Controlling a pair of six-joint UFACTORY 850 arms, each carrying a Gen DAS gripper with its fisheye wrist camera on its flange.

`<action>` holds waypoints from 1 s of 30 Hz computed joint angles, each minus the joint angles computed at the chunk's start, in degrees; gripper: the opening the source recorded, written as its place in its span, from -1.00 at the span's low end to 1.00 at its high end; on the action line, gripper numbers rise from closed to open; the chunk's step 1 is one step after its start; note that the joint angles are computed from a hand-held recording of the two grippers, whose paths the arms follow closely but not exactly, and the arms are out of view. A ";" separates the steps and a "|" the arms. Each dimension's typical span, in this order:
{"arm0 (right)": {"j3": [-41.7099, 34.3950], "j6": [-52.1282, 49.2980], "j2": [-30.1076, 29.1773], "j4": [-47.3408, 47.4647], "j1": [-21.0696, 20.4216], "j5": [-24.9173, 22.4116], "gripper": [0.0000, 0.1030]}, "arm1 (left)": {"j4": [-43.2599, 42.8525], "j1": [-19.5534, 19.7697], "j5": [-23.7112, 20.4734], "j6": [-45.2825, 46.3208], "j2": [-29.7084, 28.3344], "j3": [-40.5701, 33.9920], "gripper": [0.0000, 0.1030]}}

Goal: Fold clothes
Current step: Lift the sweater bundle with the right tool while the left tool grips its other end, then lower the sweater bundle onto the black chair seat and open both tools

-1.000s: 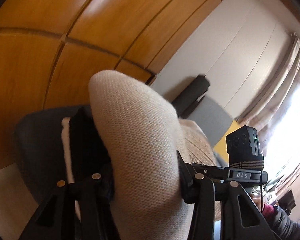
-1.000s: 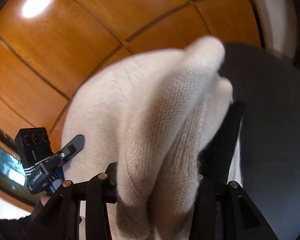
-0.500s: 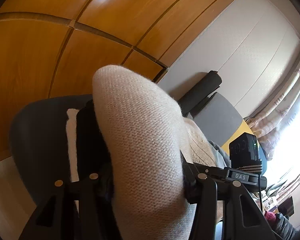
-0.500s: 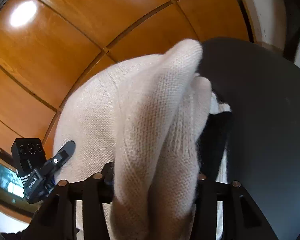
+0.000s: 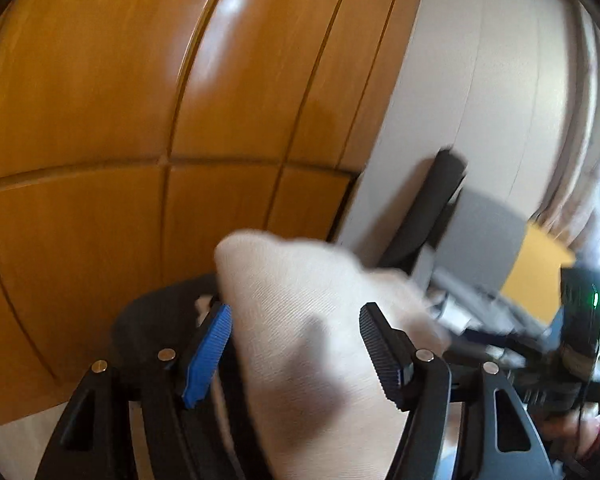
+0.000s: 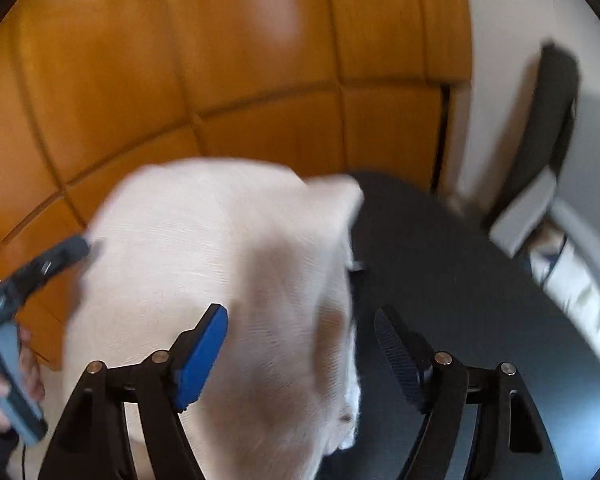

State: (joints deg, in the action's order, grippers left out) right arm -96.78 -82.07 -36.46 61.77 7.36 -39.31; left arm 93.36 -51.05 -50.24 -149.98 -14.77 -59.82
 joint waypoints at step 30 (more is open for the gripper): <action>16.38 -9.85 12.68 10.91 4.60 20.56 1.00 | -29.66 -5.08 -20.58 18.35 -10.58 -19.08 0.56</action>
State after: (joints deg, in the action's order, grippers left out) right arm -80.40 -91.92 -23.78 72.67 11.96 -18.75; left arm 63.70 -56.13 -70.81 -131.64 -25.34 -78.89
